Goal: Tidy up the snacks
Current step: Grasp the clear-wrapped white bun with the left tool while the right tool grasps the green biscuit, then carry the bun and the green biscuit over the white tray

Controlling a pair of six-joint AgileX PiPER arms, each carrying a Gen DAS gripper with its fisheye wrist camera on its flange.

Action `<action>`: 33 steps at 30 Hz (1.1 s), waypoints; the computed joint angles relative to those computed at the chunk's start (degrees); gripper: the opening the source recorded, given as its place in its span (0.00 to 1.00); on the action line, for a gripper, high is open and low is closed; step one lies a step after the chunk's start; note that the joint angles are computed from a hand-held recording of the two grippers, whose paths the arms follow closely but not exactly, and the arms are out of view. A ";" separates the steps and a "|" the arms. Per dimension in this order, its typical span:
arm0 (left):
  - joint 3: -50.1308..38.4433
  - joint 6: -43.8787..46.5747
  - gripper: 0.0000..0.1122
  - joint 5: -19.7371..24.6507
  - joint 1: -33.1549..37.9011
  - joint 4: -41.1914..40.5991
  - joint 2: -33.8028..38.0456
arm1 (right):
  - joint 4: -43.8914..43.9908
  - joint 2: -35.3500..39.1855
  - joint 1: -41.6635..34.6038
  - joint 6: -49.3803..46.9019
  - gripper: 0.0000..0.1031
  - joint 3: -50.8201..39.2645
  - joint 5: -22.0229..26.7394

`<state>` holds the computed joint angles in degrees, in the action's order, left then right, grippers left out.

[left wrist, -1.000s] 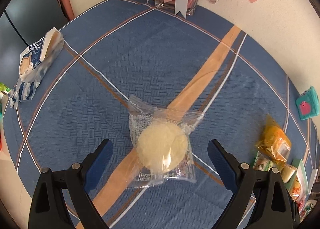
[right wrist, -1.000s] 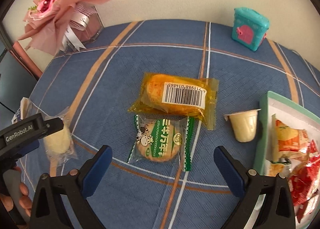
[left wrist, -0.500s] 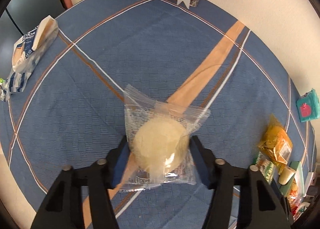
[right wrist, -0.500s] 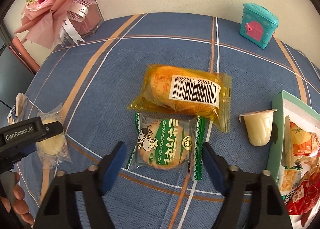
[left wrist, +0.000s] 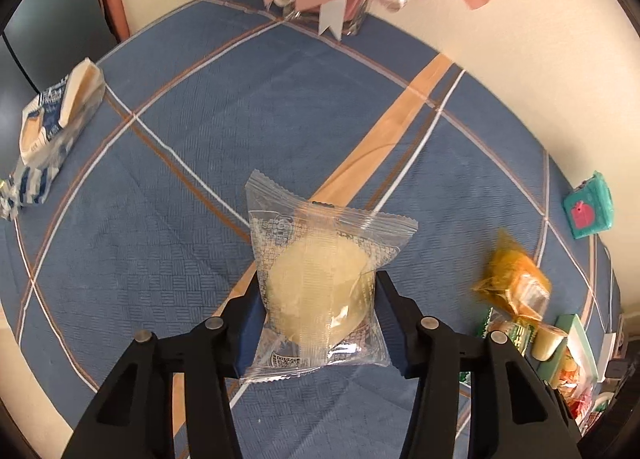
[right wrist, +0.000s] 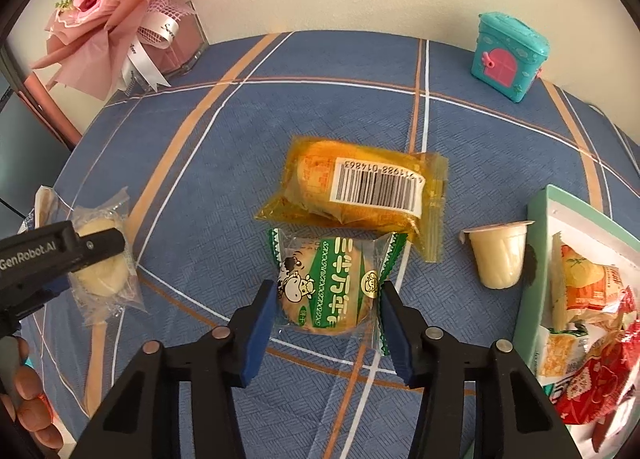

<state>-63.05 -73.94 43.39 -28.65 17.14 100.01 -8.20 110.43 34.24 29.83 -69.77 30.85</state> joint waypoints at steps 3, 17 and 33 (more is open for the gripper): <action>-1.74 -0.99 0.48 1.97 -1.78 1.41 -0.64 | 0.02 -1.83 -0.32 0.16 0.52 0.85 0.76; -7.58 -5.00 0.48 8.93 -10.10 6.09 -1.92 | -3.90 -12.90 -1.91 2.28 0.52 5.41 5.21; -19.12 -7.31 0.48 17.78 -21.20 12.48 0.30 | -2.13 -27.61 -8.65 -1.63 0.52 13.96 7.31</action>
